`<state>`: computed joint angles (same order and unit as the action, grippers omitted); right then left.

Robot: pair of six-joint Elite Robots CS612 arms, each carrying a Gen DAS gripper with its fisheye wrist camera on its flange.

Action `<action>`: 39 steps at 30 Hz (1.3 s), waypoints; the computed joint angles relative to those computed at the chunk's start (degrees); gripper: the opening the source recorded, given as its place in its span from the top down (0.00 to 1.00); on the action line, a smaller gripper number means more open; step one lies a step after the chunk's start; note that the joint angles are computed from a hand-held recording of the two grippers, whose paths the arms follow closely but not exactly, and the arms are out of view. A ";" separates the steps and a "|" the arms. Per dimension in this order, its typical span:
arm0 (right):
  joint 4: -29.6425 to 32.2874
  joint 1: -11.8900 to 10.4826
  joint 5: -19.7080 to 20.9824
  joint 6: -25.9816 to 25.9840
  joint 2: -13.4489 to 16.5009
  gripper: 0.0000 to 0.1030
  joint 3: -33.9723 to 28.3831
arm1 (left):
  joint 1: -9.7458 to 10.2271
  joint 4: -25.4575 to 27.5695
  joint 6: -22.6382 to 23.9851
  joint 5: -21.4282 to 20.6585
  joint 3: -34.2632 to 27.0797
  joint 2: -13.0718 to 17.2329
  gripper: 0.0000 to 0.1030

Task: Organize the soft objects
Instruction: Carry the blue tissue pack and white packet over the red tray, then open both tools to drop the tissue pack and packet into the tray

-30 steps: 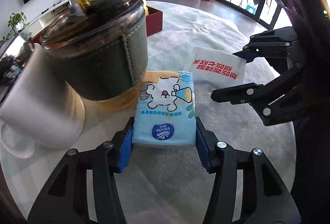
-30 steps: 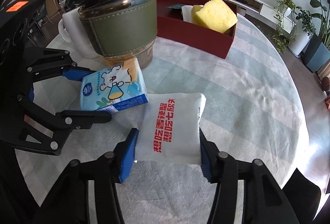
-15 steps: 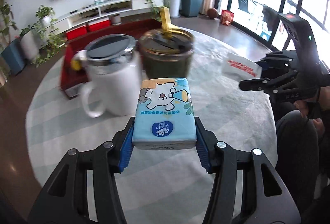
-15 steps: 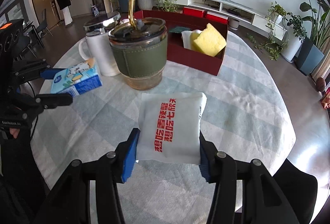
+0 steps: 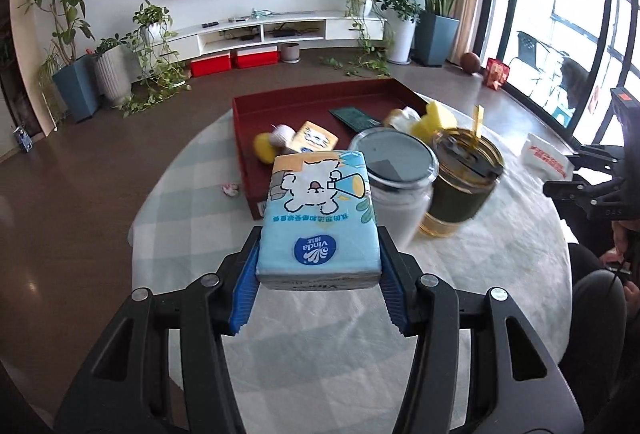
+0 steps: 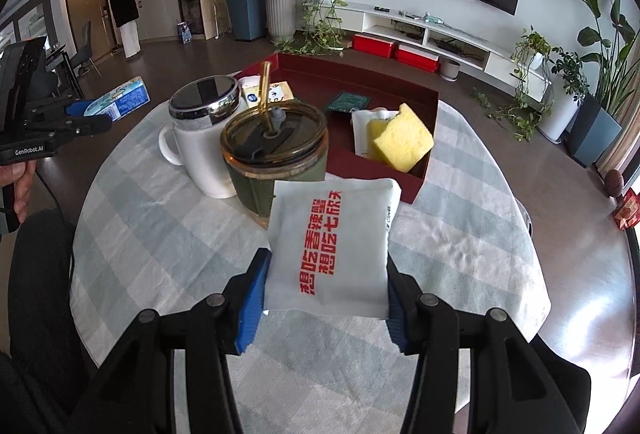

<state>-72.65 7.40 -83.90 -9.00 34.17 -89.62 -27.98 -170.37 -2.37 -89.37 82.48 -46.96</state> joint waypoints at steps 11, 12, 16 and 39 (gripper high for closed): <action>-9.87 -2.40 2.31 0.97 -8.32 0.47 18.72 | 2.27 18.78 7.02 -3.86 -24.57 12.74 0.51; -10.65 -2.35 2.33 0.25 -9.34 0.47 21.31 | 2.36 21.09 7.90 -3.97 -27.50 14.37 0.51; -13.38 -2.10 3.02 -1.84 -12.86 0.47 30.80 | 2.39 27.68 10.36 -3.49 -36.35 19.25 0.51; -19.77 -1.30 0.72 -2.60 -16.00 0.18 42.21 | 1.57 26.43 4.17 0.56 -43.32 24.75 0.13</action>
<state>-92.42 6.11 -83.18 -11.59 18.18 -47.41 -26.41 -143.94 1.81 -88.81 39.16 -22.21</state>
